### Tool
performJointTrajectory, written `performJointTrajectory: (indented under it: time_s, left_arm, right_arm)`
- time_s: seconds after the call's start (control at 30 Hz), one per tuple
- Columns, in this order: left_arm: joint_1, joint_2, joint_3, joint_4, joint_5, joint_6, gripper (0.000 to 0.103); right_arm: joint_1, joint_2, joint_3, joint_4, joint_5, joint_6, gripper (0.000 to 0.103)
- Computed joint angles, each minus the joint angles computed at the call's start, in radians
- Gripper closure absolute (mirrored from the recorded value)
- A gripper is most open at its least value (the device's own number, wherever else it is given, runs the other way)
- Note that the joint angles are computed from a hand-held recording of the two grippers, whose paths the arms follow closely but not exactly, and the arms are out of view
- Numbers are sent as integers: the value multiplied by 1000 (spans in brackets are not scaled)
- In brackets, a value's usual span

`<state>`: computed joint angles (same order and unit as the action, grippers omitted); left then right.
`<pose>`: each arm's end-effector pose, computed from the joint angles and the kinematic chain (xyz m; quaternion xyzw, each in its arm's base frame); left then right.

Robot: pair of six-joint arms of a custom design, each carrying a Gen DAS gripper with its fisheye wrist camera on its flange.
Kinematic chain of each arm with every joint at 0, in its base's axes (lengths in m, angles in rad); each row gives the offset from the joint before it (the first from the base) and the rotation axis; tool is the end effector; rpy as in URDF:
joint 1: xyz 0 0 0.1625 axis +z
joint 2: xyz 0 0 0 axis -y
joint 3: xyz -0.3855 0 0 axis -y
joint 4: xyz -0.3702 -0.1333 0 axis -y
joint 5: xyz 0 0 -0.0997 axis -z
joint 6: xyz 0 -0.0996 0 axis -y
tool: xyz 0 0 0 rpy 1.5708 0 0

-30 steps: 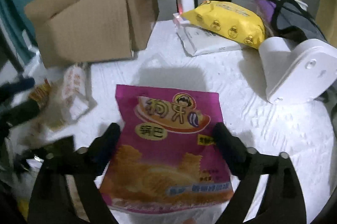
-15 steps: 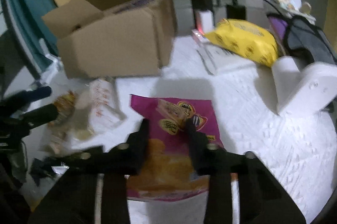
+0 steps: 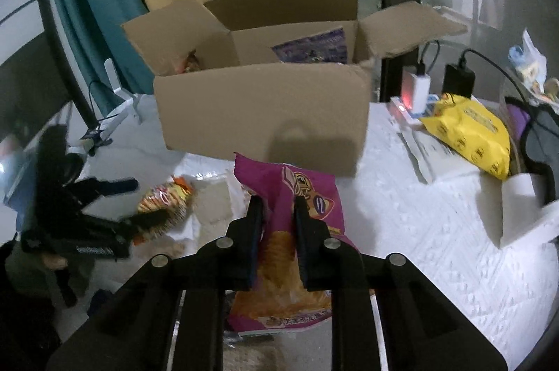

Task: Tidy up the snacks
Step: 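Grasp the orange stick-snack bag with the left tool while the right tool grasps the pink chip bag, then carry both bags into the cardboard box and open both tools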

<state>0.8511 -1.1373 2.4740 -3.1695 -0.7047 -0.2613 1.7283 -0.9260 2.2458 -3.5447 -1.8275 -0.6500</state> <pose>-0.0805 -0.4092 0.1157 0.1511 0.8888 -0.3006 0.3111 0.1790 -0.4387 0.0962 0.3312 -0.8798 0.2795 0.1952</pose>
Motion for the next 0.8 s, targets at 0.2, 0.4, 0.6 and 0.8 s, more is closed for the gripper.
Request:
performJointTrajectory:
  time_s: [0.2, 0.4, 0.6, 0.8]
  left_arm:
    - [67, 1, -19, -21, -107, 71, 45]
    - [-2, -52, 34, -92, -90, 114, 47]
    - [-92, -145, 59, -101, -42, 129, 47]
    - [-153, -144, -2, -140, 36, 216, 47]
  right_arm:
    - [45, 29, -34, 7, -26, 6, 84]
    - [79, 22, -53, 28, -22, 6, 84]
    - [115, 10, -81, 48, 2, -4, 84]
    - [140, 32, -154, 76, 50, -15, 84]
